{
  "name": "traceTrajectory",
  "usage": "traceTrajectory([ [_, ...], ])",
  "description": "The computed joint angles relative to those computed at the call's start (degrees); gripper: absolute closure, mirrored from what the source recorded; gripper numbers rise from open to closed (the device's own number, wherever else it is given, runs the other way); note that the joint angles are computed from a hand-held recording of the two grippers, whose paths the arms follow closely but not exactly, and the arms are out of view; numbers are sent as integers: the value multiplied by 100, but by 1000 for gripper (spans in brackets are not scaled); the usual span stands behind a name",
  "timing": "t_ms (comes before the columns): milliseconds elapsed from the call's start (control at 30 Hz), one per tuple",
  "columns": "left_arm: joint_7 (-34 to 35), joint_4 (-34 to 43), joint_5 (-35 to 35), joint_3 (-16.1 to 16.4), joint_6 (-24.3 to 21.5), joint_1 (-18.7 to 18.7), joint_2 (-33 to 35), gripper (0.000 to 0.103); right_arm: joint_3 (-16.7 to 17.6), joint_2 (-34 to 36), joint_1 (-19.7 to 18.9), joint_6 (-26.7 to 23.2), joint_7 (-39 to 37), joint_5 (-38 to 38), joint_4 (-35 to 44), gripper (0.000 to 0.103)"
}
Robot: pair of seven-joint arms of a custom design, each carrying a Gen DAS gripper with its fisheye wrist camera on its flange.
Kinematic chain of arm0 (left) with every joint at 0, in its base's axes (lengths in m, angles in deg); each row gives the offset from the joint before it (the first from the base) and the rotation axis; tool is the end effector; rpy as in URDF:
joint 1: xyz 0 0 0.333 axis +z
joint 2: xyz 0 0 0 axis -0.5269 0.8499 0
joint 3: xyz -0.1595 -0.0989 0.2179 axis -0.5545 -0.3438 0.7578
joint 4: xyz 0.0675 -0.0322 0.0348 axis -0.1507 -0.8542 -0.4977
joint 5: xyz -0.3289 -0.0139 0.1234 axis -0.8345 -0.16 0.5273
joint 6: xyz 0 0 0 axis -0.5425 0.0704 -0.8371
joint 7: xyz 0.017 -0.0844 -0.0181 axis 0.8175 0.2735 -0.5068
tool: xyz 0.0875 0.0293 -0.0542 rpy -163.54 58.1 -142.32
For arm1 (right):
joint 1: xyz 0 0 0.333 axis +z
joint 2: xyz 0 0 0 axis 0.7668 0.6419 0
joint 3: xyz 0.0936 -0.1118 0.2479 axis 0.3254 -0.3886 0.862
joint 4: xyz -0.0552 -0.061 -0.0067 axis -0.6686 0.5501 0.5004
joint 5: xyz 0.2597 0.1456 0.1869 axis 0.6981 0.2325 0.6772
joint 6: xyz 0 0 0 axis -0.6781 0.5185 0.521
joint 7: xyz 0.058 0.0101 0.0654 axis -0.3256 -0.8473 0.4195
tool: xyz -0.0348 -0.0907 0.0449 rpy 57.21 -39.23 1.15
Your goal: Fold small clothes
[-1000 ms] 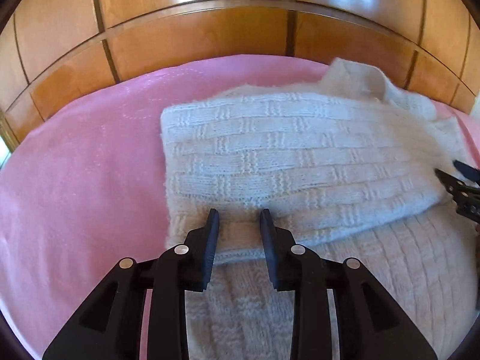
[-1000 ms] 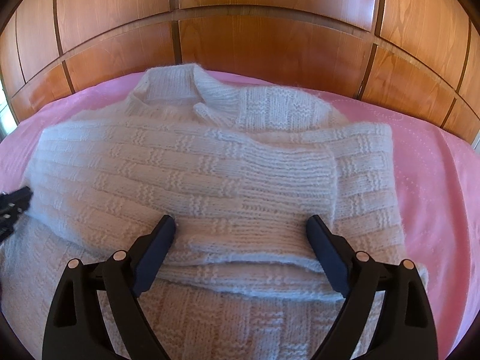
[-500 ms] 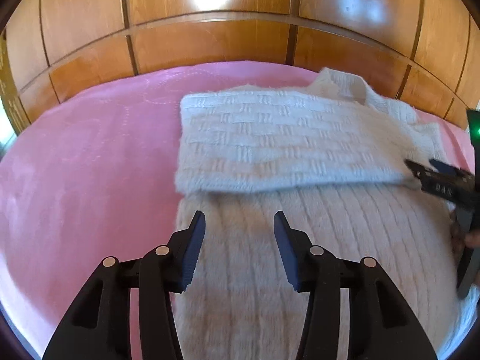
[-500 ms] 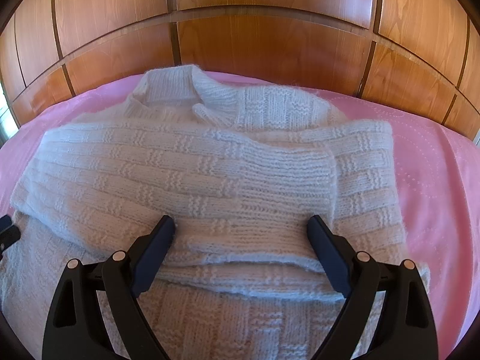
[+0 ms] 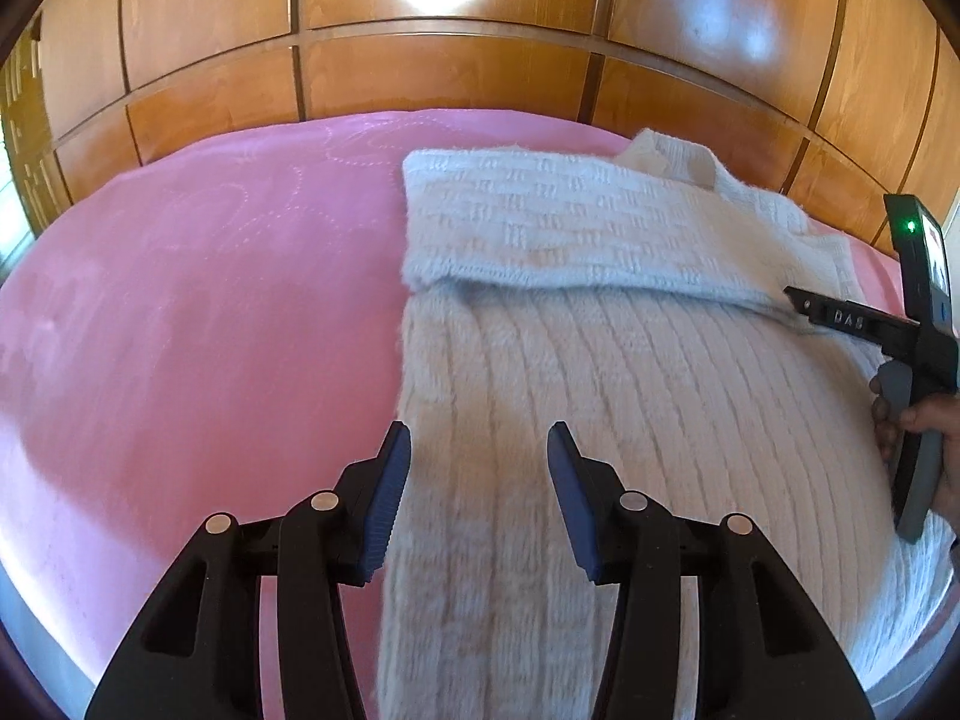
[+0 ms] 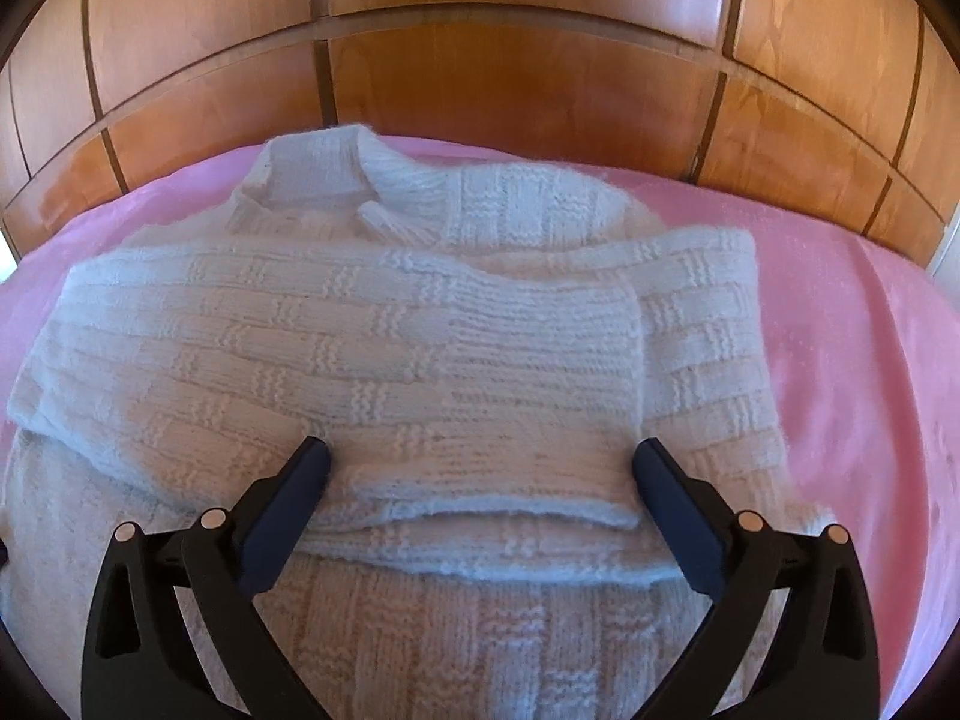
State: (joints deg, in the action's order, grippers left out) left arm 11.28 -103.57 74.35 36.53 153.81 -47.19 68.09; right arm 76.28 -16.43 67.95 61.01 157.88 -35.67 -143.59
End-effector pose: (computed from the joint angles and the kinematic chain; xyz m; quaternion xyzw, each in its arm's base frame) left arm 0.6212 -0.3011 0.5069 -0.5447 0.7639 -0.3028 0.1674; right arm 0.6058 0.1514 0.4792 -0.5303 0.7784 -0.2719 0.1972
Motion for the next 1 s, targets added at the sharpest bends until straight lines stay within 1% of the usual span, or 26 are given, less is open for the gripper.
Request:
traceTrajectory([
  [100,10,-440,-57,-24,131,82,-277,56,52,-284,-3,8,82,65,-279,2],
  [200,26,-776,-117,-47,219,154,-489,56,182,-620,-41,-5,-12,68,-664,2],
  [267,77,-940,-168,-67,255,204,-592,56,307,-895,-97,16,-160,199,-1030,2],
  [333,84,-1115,-191,-66,305,232,-705,56,418,-1184,-143,83,-120,205,-1424,2],
  [467,148,-1424,-324,-98,370,319,-904,56,662,-1827,-335,375,-137,445,-2272,2],
  [600,204,-1699,-354,-90,469,352,-1075,56,935,-2410,-544,549,-113,567,-2966,2],
  [733,292,-1946,-401,-96,501,388,-1279,56,1204,-3029,-748,569,-94,725,-3530,2],
  [867,679,-2451,-765,-151,521,552,-1675,56,1464,-3776,-997,594,63,954,-4147,2],
  [900,791,-2557,-878,-153,513,584,-1758,56,1461,-4041,-1002,652,71,1143,-4404,2],
  [1000,1395,-2972,-1533,-183,500,714,-2107,56,1450,-4542,-941,784,-63,1737,-4916,3],
])
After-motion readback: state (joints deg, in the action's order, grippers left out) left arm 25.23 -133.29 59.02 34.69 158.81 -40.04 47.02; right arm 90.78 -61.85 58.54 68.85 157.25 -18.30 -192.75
